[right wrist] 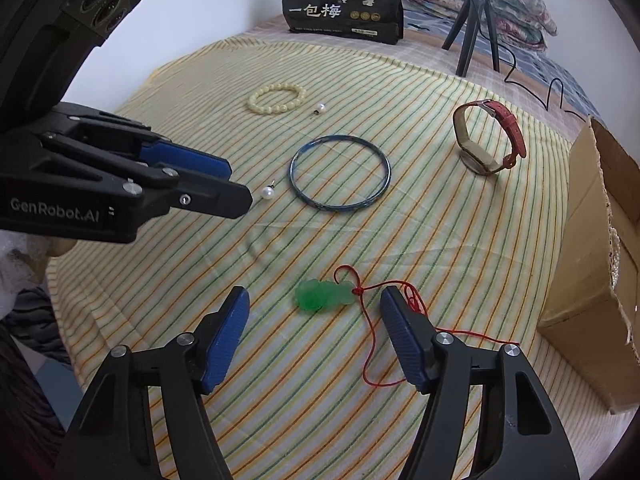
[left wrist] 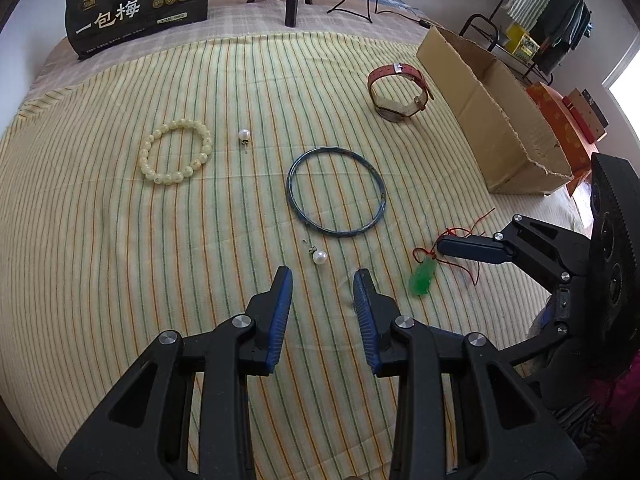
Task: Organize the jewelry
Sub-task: 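Close right tool on green jade pendant while left tool closes on pearl pendant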
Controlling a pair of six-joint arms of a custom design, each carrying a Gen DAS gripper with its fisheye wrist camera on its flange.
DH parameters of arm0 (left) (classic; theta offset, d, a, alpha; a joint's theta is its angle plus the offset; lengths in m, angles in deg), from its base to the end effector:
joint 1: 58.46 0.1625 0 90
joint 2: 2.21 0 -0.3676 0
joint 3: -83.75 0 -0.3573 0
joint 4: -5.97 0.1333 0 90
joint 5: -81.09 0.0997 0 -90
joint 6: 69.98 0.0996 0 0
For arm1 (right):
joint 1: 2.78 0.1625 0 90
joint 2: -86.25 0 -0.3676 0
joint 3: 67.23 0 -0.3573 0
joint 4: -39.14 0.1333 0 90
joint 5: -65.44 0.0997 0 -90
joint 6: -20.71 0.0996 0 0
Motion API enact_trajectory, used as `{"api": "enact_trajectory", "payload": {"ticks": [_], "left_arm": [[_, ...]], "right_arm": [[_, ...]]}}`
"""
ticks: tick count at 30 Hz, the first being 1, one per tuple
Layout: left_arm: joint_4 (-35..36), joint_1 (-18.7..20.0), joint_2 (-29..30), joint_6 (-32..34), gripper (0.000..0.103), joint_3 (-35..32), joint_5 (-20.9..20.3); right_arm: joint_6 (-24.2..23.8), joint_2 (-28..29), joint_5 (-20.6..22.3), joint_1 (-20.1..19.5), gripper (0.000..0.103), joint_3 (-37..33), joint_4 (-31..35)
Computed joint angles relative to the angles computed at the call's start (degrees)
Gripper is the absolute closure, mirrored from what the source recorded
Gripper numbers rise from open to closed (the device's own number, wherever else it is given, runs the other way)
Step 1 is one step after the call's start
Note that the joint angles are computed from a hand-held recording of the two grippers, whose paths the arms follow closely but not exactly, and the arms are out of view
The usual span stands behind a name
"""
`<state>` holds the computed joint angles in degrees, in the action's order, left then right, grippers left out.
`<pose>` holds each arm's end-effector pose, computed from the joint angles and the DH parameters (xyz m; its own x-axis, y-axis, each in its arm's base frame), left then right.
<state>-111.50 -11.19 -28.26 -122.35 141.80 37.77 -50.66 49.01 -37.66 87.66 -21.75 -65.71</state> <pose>-0.3423 -0.6738 0.0586 -0.8196 -0.2699 -0.5054 0.0448 0.8492 -0.5262 0.1165 -0.7556 0.2489 -0.3040 -0.9353 0.1810 -0.9255 0.3350 0.1766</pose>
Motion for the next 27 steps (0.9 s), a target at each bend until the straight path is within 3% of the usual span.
{"api": "enact_trajectory", "payload": {"ticks": [8, 20, 27], "left_arm": [[3.25, 0.84, 2.84, -0.64, 0.071, -4.36, 0.01], [4.56, 1.07, 3.42, -0.91, 0.077, -4.94, 1.21], [5.82, 0.96, 3.42, -1.40, 0.087, -4.90, 1.94]], "right_arm": [[-0.23, 0.48, 0.12, 0.14, 0.044, 0.08, -0.97], [-1.28, 0.29, -0.18, 0.21, 0.051, 1.11, -2.71], [-1.54, 0.36, -0.30, 0.17, 0.065, 1.16, -3.45]]}}
